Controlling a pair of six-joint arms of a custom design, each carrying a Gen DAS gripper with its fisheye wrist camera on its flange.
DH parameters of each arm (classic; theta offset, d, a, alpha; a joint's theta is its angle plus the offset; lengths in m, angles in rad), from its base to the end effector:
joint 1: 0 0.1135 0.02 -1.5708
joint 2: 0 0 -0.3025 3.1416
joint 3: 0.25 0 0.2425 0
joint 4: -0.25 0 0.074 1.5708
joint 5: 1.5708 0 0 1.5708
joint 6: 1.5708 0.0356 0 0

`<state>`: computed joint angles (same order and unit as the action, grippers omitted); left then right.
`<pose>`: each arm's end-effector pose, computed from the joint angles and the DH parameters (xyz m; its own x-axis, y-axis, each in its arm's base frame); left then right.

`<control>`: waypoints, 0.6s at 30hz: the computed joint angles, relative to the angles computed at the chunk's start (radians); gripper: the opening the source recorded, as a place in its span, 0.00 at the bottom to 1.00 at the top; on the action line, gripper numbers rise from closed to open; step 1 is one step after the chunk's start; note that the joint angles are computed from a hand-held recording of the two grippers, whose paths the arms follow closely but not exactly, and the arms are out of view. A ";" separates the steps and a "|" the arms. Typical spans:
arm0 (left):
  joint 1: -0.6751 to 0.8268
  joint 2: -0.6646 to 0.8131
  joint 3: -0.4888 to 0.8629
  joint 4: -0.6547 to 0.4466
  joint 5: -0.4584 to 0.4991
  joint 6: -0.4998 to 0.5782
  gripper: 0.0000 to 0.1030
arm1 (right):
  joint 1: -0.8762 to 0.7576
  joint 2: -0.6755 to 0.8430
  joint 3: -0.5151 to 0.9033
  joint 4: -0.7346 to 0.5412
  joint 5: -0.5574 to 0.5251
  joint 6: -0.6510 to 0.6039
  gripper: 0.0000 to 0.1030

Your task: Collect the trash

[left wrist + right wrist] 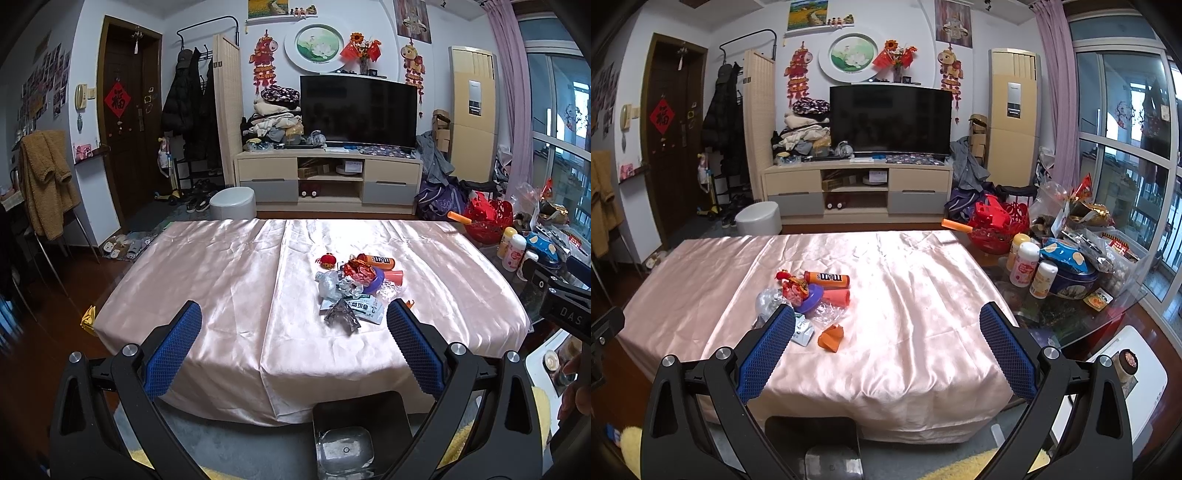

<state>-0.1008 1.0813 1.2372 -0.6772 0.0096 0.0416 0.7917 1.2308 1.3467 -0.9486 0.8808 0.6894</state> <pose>0.1946 -0.0200 0.4216 -0.4905 0.0914 -0.8666 0.1294 0.9911 0.0313 0.1675 0.1306 0.4139 -0.4572 0.1132 -0.8821 0.2625 0.9649 -0.0122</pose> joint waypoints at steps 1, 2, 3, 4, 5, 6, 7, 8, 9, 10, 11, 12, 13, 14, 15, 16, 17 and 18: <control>0.000 0.001 0.001 -0.001 0.000 0.001 0.92 | 0.000 0.000 0.000 0.000 0.000 -0.001 0.97; 0.000 0.000 0.000 0.000 0.000 0.000 0.92 | -0.001 -0.002 0.000 0.001 -0.001 -0.001 0.97; 0.000 0.000 0.000 0.000 0.001 0.000 0.92 | -0.001 -0.002 0.000 0.001 -0.001 -0.001 0.97; 0.001 0.001 0.002 -0.002 0.001 0.000 0.92 | -0.001 -0.002 0.000 0.001 -0.001 -0.001 0.97; 0.002 0.001 0.003 -0.002 0.003 0.000 0.92 | -0.001 -0.002 0.000 0.001 -0.001 -0.002 0.97; 0.000 0.000 0.000 0.000 0.002 -0.002 0.92 | -0.001 -0.002 0.000 0.001 -0.001 -0.002 0.97; -0.002 0.002 0.006 -0.004 0.001 -0.004 0.92 | -0.001 -0.001 0.001 0.000 -0.002 -0.001 0.97; -0.003 0.001 0.005 -0.003 -0.002 -0.003 0.92 | 0.000 -0.002 0.000 0.001 0.000 -0.001 0.97; -0.003 0.001 0.005 -0.003 -0.002 -0.002 0.92 | 0.000 -0.002 0.000 0.001 0.000 -0.001 0.97; -0.001 0.001 0.004 -0.003 0.000 -0.002 0.92 | -0.001 -0.002 -0.001 0.002 -0.001 -0.001 0.97; 0.001 0.002 0.007 -0.004 0.002 -0.002 0.92 | -0.001 -0.002 -0.001 0.002 -0.001 -0.001 0.97; 0.004 0.002 0.011 -0.007 0.007 0.000 0.92 | -0.001 -0.002 -0.001 0.002 -0.001 -0.001 0.97; 0.004 0.002 0.011 -0.007 0.006 0.000 0.92 | 0.000 -0.002 -0.001 0.001 0.000 -0.001 0.97; 0.005 0.003 0.014 -0.008 0.006 0.000 0.92 | -0.001 -0.002 -0.001 0.001 -0.001 -0.001 0.97; 0.006 0.002 0.010 -0.006 0.009 0.001 0.92 | -0.001 -0.003 -0.001 0.002 -0.002 -0.001 0.97; 0.006 0.002 0.010 -0.006 0.009 0.001 0.92 | 0.000 -0.002 -0.002 0.002 0.000 0.000 0.97; 0.005 0.002 0.010 -0.006 0.008 0.000 0.92 | 0.000 -0.002 -0.002 0.002 0.000 0.000 0.97; 0.004 0.002 0.010 -0.006 0.007 0.000 0.92 | 0.000 -0.002 -0.002 0.002 -0.001 -0.001 0.97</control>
